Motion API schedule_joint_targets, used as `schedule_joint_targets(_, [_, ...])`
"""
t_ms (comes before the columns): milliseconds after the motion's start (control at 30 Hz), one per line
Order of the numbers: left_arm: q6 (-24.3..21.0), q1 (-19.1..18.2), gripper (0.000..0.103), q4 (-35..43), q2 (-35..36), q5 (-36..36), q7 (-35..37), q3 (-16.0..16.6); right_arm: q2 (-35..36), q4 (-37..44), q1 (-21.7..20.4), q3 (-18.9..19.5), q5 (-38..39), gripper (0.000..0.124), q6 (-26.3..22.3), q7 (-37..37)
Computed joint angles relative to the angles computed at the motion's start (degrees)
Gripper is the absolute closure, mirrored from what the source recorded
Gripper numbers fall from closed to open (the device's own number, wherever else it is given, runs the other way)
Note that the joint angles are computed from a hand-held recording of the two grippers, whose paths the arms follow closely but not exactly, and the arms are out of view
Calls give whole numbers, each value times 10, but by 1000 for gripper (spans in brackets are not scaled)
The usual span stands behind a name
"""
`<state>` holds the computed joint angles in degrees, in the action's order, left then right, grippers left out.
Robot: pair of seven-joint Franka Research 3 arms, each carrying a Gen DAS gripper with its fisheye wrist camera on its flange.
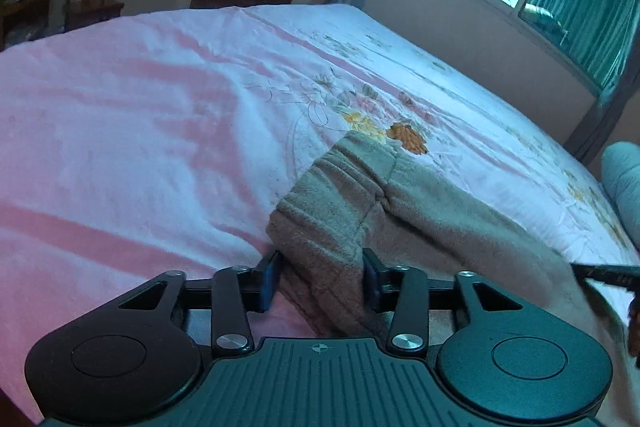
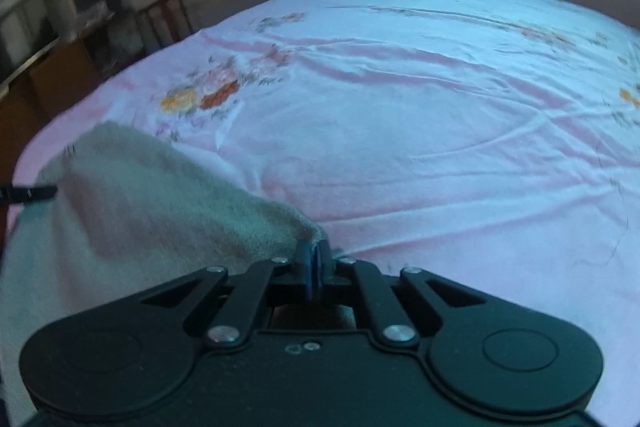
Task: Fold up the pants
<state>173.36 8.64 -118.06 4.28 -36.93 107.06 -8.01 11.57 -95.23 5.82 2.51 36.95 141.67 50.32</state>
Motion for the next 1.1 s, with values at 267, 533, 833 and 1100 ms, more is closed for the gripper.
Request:
schedule_joint_targets(267, [28,-61,31,-56,-73,67,19,44,-194,-173,-1,-29,164,114,46,-82])
schedule_joint_targets(533, [-18,-159,31,-87,-119,-156,220,62,-445,-411,9,-64,149,109,56,27])
schedule_joint_targets(833, [-35,-150,31,-134,-151,-50,32,79,-586,-589,12,-55,165,98,122,266])
schedule_joint_targets(1100, [-87,-144,46,-81,-112,-77,49,93,-552,-593,102,-119,251,94,224,344])
